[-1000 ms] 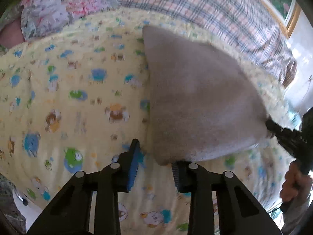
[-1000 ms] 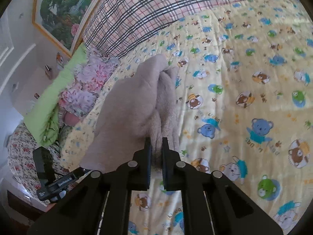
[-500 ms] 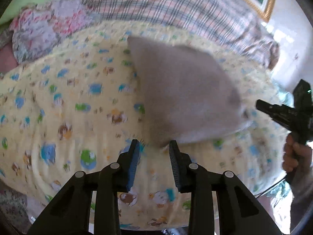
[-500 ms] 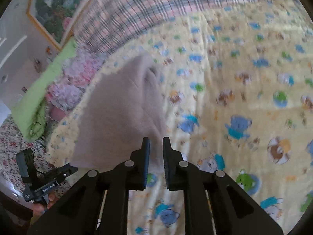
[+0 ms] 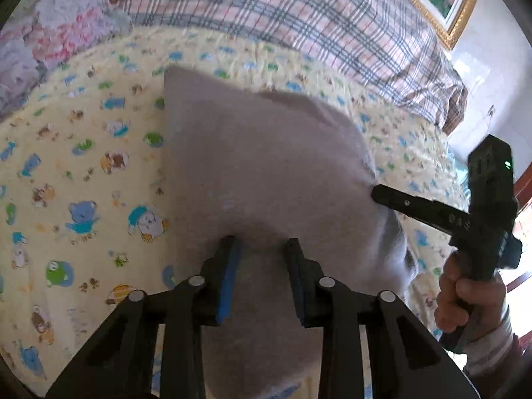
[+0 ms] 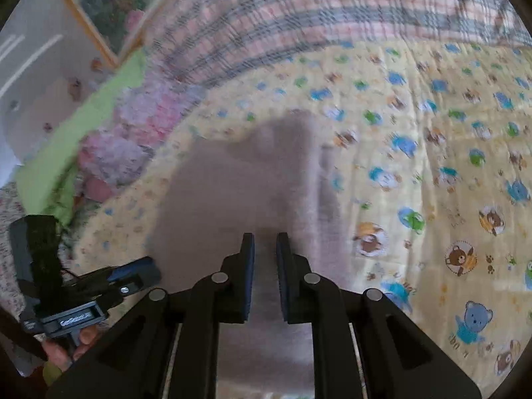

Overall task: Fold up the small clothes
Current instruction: 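Release the folded sweater and pull both grippers back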

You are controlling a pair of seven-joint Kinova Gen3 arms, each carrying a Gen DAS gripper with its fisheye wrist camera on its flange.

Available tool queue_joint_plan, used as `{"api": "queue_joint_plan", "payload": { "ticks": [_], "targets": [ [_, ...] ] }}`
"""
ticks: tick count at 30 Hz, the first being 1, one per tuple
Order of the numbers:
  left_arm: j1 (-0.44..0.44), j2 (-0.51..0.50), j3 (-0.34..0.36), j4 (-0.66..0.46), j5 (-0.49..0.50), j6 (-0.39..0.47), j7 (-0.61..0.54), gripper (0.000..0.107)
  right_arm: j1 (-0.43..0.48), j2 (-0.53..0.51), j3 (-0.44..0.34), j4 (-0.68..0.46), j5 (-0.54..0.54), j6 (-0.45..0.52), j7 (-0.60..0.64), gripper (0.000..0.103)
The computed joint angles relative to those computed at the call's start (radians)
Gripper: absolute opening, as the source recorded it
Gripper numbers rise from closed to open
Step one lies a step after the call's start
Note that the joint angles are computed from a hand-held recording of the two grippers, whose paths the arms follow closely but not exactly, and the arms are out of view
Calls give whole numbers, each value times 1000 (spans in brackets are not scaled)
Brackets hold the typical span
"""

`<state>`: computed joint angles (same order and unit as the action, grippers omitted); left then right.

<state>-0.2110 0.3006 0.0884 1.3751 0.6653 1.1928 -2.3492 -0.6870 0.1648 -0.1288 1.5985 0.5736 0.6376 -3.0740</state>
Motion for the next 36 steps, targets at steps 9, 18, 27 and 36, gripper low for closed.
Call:
{"api": "queue_joint_plan", "payload": {
  "ticks": [9,18,27,36],
  "targets": [
    [-13,-17,-2,15,7,8,-19,27,26,10,22,38,-52,-66,28,12],
    [-59,-148,-80,161,31,13,-110,46,-28,-108,-65,125,138,-26,-176,23],
    [-23,-173,-97,244,-27,-98,-130,49,-37,-100,-136,178,143,56,-278,33],
    [-17,-206,-106,268,-34,-128,-112,55,-76,-101,-134,174,179,108,-338,35]
  ]
}}
